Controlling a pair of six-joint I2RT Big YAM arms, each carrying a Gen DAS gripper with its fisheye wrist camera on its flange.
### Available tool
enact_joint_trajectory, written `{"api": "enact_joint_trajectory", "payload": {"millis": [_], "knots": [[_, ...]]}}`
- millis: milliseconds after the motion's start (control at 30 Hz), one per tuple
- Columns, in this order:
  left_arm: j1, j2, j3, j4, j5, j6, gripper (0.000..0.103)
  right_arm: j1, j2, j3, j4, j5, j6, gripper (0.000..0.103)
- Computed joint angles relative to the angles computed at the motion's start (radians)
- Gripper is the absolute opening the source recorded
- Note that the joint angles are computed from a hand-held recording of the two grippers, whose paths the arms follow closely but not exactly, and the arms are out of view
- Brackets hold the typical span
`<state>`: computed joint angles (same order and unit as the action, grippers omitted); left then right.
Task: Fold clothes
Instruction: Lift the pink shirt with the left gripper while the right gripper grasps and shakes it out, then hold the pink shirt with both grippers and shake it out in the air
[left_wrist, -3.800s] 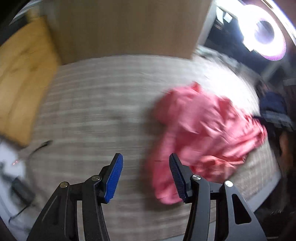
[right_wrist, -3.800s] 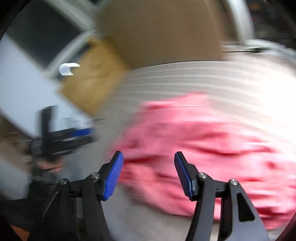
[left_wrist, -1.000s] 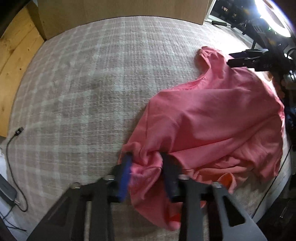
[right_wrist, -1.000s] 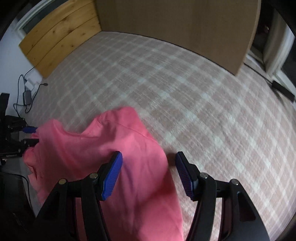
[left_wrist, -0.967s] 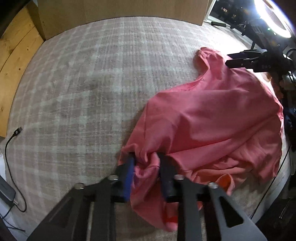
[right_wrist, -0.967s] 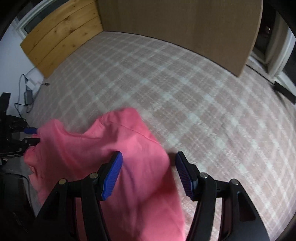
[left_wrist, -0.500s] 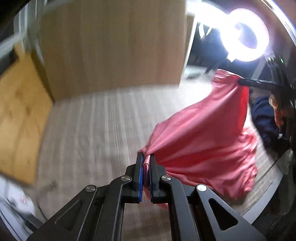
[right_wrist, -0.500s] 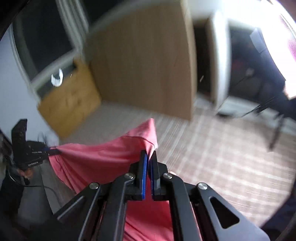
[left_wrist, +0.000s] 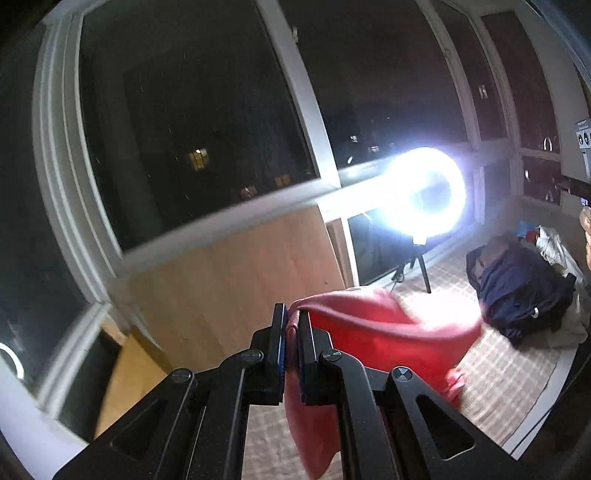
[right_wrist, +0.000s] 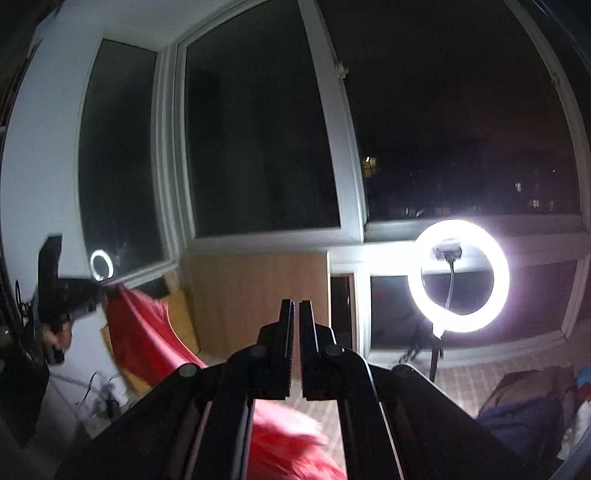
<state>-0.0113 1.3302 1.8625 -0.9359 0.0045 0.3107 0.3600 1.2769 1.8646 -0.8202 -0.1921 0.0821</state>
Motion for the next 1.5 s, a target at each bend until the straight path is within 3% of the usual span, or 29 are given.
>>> {"api": "enact_joint_trajectory", "payload": {"millis": [33, 100, 133, 167, 200, 267, 367, 433, 567, 700, 733, 867, 1033, 1100, 1133, 1267, 1400, 1500], "knots": [[-0.009, -0.024, -0.011, -0.004, -0.026, 0.007, 0.004, -0.001, -0.006, 0.000, -0.049, -0.010, -0.006, 0.003], [0.021, -0.079, -0.067, -0.038, -0.009, 0.020, 0.004, -0.003, -0.023, -0.032, -0.124, -0.048, -0.021, 0.007], [0.036, -0.106, -0.095, -0.055, -0.001, 0.028, 0.004, 0.012, -0.035, -0.085, -0.132, -0.050, -0.040, 0.016], [0.033, -0.157, -0.164, -0.068, -0.048, 0.048, 0.004, 0.028, -0.043, -0.136, -0.140, -0.049, -0.059, 0.027], [0.043, -0.176, -0.209, -0.067, -0.074, 0.057, 0.004, 0.045, -0.049, -0.184, -0.148, -0.048, -0.077, 0.031], [0.128, -0.245, -0.315, -0.112, -0.050, 0.058, 0.004, 0.083, -0.042, -0.250, -0.182, -0.052, -0.111, 0.043], [0.259, -0.273, -0.433, -0.132, 0.007, 0.021, 0.004, 0.197, 0.039, -0.319, -0.202, -0.035, -0.180, 0.043], [0.332, -0.283, -0.500, -0.109, 0.030, 0.028, 0.004, 0.276, 0.112, -0.334, -0.202, -0.009, -0.243, 0.043], [0.434, -0.299, -0.572, -0.122, 0.064, 0.034, 0.004, 0.398, 0.281, -0.288, -0.180, 0.029, -0.386, 0.043], [0.449, -0.299, -0.605, -0.119, 0.067, 0.028, 0.004, 0.448, 0.424, -0.185, -0.151, 0.094, -0.466, 0.045], [0.445, -0.298, -0.609, -0.118, 0.060, 0.031, 0.004, 0.441, 0.467, -0.136, -0.162, 0.077, -0.464, 0.047], [0.435, -0.291, -0.628, -0.116, 0.040, 0.038, 0.004, 0.411, 0.642, 0.102, -0.323, -0.073, -0.424, 0.047], [0.444, -0.277, -0.654, -0.114, 0.033, 0.029, 0.004, 0.444, 0.757, 0.208, -0.454, 0.018, -0.552, 0.046], [0.447, -0.271, -0.659, -0.115, 0.023, 0.018, 0.004, 0.448, 0.751, 0.184, -0.444, 0.014, -0.590, 0.014], [0.450, -0.269, -0.655, -0.113, 0.027, 0.011, 0.004, 0.441, 0.741, 0.180, -0.431, -0.013, -0.569, 0.005], [0.451, -0.261, -0.606, -0.102, 0.034, -0.017, 0.004, 0.381, 0.657, 0.171, -0.338, -0.146, -0.440, 0.005], [0.441, -0.255, -0.507, -0.086, 0.034, -0.033, 0.004, 0.308, 0.546, 0.190, -0.252, -0.211, -0.308, 0.005], [0.418, -0.256, -0.408, -0.069, 0.022, -0.039, 0.004, 0.252, 0.414, 0.157, -0.140, -0.226, -0.229, 0.005]]}}
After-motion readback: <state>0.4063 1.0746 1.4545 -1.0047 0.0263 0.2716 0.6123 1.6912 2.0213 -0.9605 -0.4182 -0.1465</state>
